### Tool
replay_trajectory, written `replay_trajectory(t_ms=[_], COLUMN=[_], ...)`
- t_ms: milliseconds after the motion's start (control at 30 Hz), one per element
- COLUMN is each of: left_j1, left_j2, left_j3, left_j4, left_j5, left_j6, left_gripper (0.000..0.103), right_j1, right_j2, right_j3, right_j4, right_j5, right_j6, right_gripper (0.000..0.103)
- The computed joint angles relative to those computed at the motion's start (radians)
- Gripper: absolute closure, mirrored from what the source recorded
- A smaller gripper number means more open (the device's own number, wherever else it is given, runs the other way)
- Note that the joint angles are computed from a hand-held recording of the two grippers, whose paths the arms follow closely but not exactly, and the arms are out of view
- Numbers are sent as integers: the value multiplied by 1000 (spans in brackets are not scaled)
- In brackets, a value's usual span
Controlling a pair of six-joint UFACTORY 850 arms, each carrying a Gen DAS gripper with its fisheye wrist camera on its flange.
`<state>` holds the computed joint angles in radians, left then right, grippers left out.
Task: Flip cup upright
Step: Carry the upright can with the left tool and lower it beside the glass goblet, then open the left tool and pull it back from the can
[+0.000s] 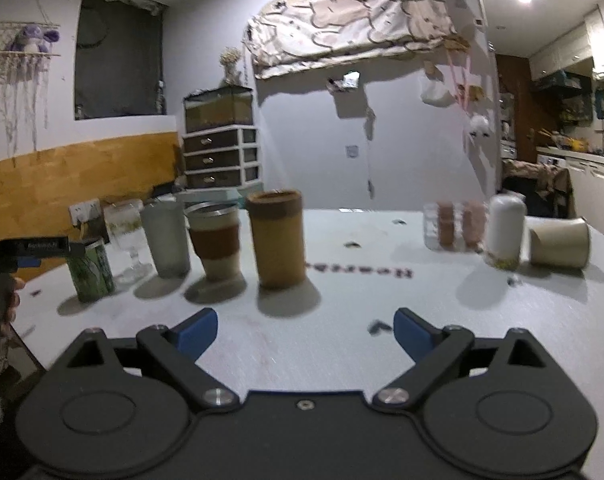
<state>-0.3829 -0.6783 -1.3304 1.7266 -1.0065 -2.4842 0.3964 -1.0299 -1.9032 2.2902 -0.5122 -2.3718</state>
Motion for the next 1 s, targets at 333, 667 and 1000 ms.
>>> replay_trajectory(t_ms=[333,667,1000], left_j1=[-67,-85,-87], left_j2=[27,31,27], left_j3=[17,21,14], left_j4=[-25,-41,-52], left_j5=[46,78,77], left_j6=[17,28,54], left_gripper=[0,0,0], right_j1=[29,52,56], right_j2=[-78,-142,-153], right_j3=[-183,-306,-320], right_j4=[-214,-402,-433], right_j5=[48,104,116], right_j6=[172,335,380], right_gripper=[0,0,0])
